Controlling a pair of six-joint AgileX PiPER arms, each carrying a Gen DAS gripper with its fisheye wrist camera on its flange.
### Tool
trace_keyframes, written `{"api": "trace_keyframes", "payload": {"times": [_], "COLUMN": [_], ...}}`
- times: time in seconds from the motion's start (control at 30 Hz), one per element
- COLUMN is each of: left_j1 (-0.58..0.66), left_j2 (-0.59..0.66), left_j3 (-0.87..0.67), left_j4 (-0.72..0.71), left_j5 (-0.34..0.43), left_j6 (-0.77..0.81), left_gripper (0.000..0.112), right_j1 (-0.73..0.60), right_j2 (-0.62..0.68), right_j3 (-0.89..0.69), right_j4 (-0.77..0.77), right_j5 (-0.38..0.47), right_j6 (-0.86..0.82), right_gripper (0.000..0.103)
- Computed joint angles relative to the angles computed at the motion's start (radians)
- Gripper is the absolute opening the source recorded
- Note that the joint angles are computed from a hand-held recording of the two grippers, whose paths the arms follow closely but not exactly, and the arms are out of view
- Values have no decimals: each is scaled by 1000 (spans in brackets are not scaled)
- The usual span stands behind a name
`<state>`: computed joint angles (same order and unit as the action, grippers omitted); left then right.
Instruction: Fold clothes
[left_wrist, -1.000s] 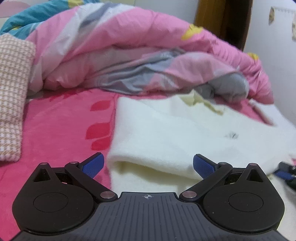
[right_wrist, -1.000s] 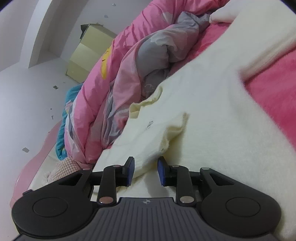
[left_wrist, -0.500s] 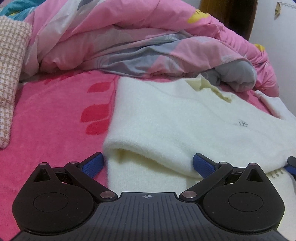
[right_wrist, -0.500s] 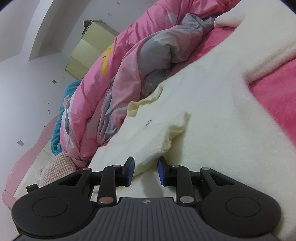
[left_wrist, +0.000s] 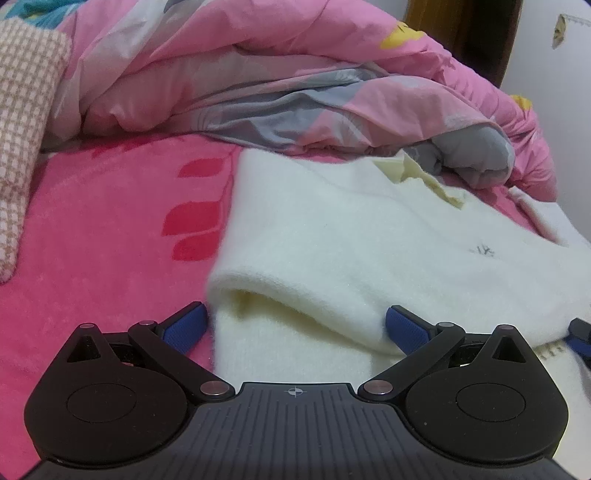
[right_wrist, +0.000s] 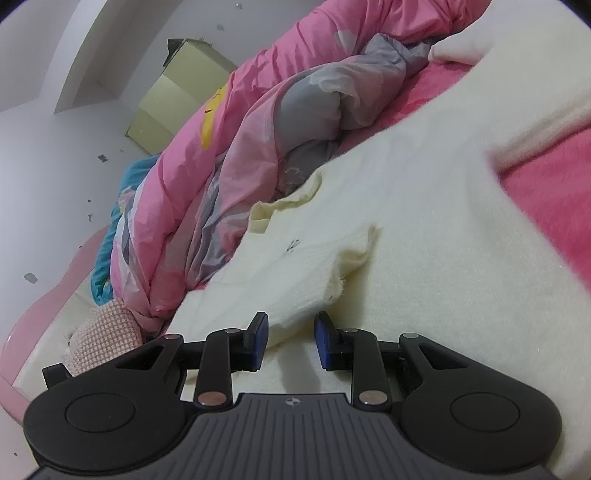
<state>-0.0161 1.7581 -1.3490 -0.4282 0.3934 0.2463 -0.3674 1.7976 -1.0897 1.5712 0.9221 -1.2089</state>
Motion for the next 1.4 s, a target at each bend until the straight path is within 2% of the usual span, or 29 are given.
{"api": "trace_keyframes", "payload": {"times": [0.1,0.27,0.4,0.5,0.6,0.7,0.8,0.87,0.93,1.1,1.2,1.23,1.3,1.33,1.37,1.4], "left_j1": [0,17,13,-10,-18,-20,-17,-14,-7,-5,-4,-4,-3,-2,-3,-4], "left_j2": [-7,-43,-84,-108,-105,-98,-85,-77,-71,-68,-67,-66,-66,-67,-67,-68], "left_j3": [6,60,114,143,133,123,104,91,83,80,79,77,78,79,80,82], "left_j4": [-9,-148,-247,-117,31,94,140,154,130,116,104,99,85,78,74,69], "left_j5": [-7,-62,-140,-211,-205,-195,-167,-144,-126,-118,-115,-114,-114,-115,-116,-117], "left_j6": [11,133,231,113,-28,-88,-136,-154,-136,-125,-112,-107,-92,-84,-77,-71], "left_gripper": [103,103,103,103,103,103,103,103,103,103,103,103,103,103,103,103], "right_j1": [2,3,2,1,7,12,5,-1,3,42,70,81,106,116,123,129], "right_j2": [-1,-2,-5,-5,-14,-20,-17,-21,-29,-28,-28,-27,-22,-17,-9,0], "right_j3": [1,3,5,-2,-20,-47,-74,-82,-89,-125,-144,-153,-187,-209,-234,-263], "right_j4": [2,6,5,-4,-45,-99,-128,-131,-144,-214,-255,-277,-358,-402,-438,-469], "right_j5": [-4,-6,-10,-10,-31,-48,-30,-18,-23,-82,-129,-148,-187,-198,-197,-193], "right_j6": [-1,-3,-1,21,100,244,387,447,493,592,630,647,713,748,773,790], "right_gripper": [28,28,28,28,28,29,41,54,59,59,55,50,32,17,10,9]}}
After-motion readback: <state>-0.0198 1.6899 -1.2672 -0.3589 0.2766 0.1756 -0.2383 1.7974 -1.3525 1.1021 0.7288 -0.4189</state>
